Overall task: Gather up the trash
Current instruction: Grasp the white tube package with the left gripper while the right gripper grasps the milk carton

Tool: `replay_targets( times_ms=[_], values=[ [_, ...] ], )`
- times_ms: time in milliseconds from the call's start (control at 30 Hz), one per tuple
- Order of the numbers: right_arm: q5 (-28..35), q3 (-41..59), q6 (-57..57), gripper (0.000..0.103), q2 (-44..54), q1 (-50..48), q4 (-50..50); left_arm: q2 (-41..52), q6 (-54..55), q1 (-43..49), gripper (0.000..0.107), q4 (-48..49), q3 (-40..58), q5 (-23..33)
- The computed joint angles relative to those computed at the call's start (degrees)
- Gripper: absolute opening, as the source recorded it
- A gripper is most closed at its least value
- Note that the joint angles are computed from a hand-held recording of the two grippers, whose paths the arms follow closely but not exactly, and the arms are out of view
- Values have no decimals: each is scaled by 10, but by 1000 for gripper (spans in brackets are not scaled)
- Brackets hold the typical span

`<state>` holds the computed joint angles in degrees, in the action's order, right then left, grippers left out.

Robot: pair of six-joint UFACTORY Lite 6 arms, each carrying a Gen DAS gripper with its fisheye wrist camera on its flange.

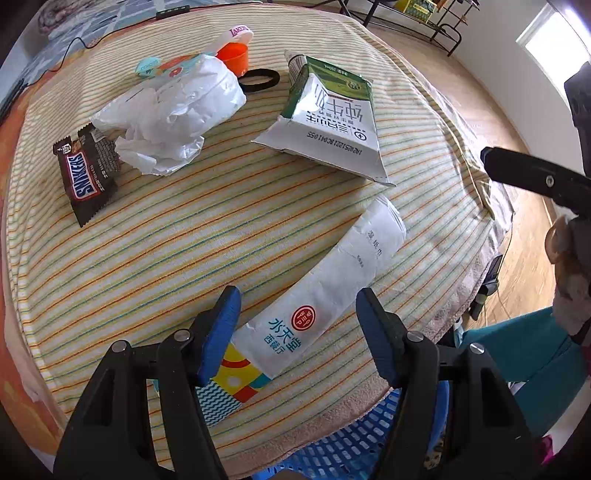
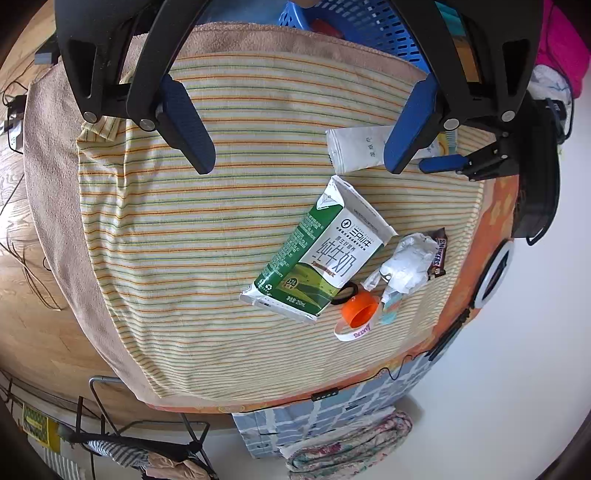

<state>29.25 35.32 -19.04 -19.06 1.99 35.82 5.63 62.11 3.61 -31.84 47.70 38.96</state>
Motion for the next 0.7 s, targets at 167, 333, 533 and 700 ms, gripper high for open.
replay_targets(
  times_ms=[167, 333, 533, 700],
  values=[
    [5, 23, -47, 93, 52, -33, 63, -50, -13, -36, 67, 44, -60, -73],
    [-2, 57, -71, 93, 117, -36, 110, -84, -34, -56, 67, 86, -103, -121],
    [-14, 98, -82, 93, 182, -18, 153, -109, -23, -63, 67, 81, -136, -132],
    [-22, 128, -78, 93, 221, -6, 167, -126, 32, -37, 56, 46, -148, -110]
  ],
)
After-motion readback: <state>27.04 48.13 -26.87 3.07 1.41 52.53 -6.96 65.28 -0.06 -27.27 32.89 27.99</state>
